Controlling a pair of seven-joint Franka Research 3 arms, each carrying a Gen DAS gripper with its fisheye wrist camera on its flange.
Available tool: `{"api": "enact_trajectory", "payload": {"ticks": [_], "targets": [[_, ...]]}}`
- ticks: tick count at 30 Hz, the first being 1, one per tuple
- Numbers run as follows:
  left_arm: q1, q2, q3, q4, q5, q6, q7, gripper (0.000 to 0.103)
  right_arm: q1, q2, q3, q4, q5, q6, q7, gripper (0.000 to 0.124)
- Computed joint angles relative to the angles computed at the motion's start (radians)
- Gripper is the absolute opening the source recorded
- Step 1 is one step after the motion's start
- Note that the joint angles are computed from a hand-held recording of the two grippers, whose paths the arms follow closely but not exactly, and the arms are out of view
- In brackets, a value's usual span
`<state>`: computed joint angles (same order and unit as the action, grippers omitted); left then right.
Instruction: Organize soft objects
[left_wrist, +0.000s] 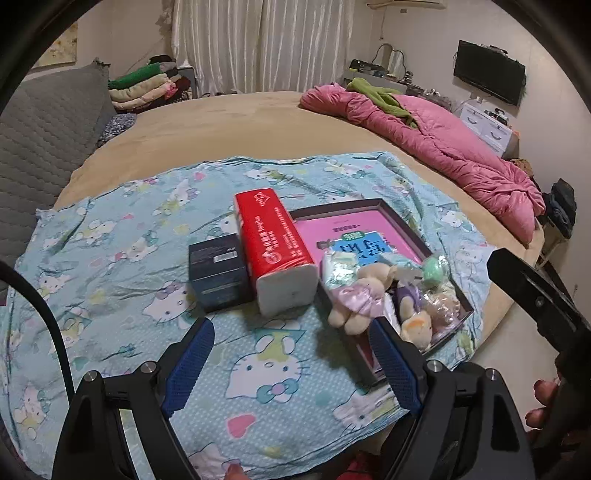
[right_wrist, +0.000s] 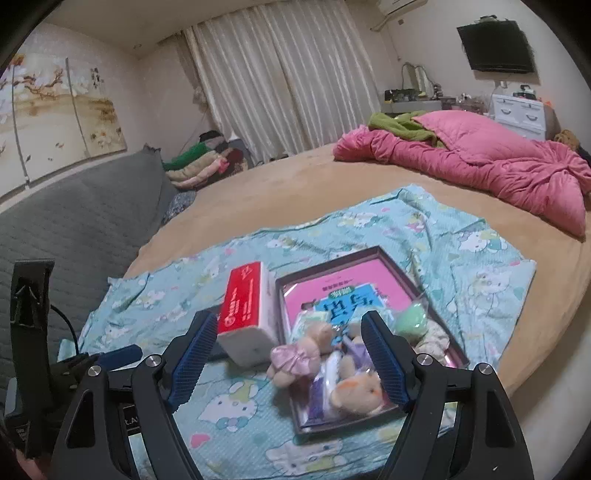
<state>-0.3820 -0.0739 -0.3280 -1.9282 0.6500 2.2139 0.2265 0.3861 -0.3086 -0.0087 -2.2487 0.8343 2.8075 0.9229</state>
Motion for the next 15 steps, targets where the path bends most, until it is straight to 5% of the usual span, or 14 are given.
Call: {"api": "enact_trajectory", "payload": {"ticks": [15], "targets": [[-0.019, -0.022, -0.027, -0.035, -0.007, -0.013, -0.066, 0.085, -0.035, -0.07, 0.026, -0.119, -0.189, 0.076, 0.136, 0.082]]}}
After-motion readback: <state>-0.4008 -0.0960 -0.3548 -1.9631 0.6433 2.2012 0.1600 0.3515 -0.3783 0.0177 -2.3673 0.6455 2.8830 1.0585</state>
